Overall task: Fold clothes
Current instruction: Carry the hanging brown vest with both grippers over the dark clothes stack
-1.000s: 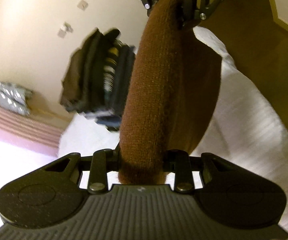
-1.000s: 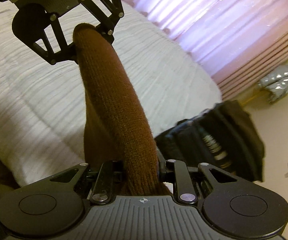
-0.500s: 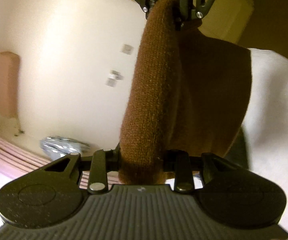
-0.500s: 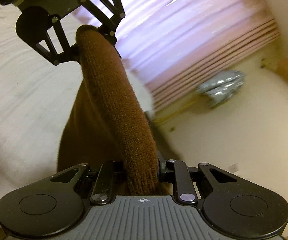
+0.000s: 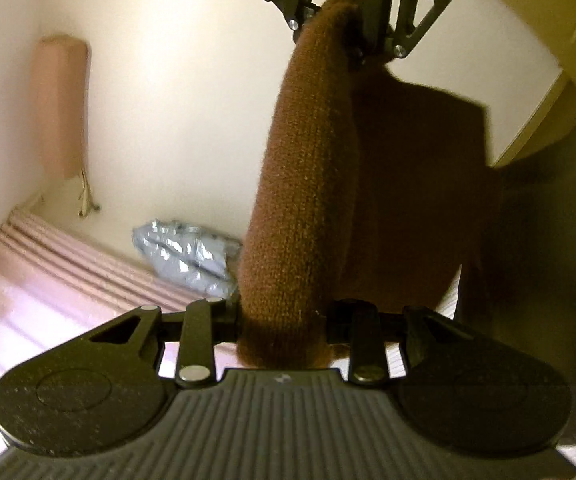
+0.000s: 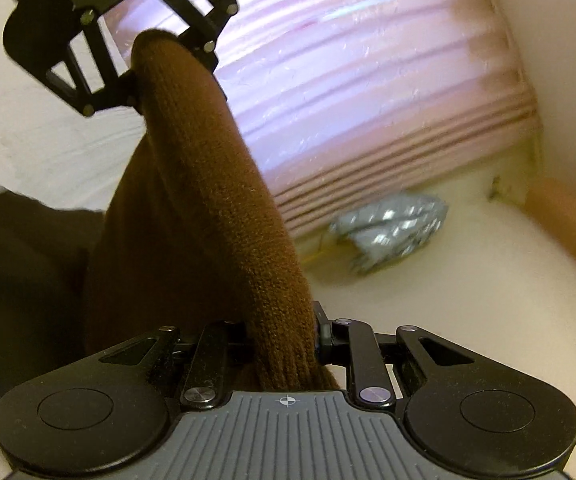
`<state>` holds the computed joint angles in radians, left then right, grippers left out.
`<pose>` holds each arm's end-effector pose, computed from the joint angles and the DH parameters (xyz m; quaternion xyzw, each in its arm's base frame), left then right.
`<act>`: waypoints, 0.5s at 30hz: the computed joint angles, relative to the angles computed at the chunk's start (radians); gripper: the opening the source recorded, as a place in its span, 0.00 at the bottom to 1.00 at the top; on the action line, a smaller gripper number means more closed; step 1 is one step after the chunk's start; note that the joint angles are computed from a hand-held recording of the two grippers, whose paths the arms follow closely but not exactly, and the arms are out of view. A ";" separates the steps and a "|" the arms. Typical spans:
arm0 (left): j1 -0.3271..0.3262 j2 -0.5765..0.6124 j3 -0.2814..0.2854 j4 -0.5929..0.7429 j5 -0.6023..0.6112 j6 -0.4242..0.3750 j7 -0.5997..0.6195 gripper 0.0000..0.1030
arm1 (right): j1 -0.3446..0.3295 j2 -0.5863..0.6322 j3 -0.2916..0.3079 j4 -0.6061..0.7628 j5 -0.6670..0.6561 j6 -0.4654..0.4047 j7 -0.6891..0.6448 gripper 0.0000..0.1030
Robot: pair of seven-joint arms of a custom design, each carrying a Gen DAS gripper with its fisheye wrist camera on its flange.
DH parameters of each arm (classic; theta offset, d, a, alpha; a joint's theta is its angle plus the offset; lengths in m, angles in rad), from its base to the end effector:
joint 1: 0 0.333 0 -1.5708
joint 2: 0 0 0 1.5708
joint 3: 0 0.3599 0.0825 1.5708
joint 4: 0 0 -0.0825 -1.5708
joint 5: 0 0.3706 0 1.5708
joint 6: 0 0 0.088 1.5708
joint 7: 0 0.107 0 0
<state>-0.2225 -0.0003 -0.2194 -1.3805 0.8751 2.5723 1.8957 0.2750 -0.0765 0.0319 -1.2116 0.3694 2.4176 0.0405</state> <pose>0.5042 -0.2525 0.8805 -0.1395 0.7552 -0.1212 0.6289 0.4598 0.1492 0.9836 -0.7859 -0.0682 -0.5483 0.2777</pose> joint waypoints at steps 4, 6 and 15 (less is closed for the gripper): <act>-0.008 -0.036 -0.010 -0.185 0.026 -0.034 -0.075 0.28 | 0.000 -0.011 -0.025 -0.168 0.203 0.054 -0.196 0.20; -0.016 -0.060 -0.031 -0.291 0.020 -0.073 -0.101 0.29 | 0.001 -0.046 -0.040 -0.299 0.250 0.034 -0.284 0.20; 0.002 -0.186 -0.080 -0.516 0.101 -0.062 -0.306 0.36 | 0.016 -0.201 -0.108 -0.601 0.284 -0.001 -0.432 0.23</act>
<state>-0.2202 -0.1860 -0.2991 -1.8968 0.9763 2.5101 1.5899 0.2912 -0.2773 -0.0759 -1.8127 0.6536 2.4169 -0.3912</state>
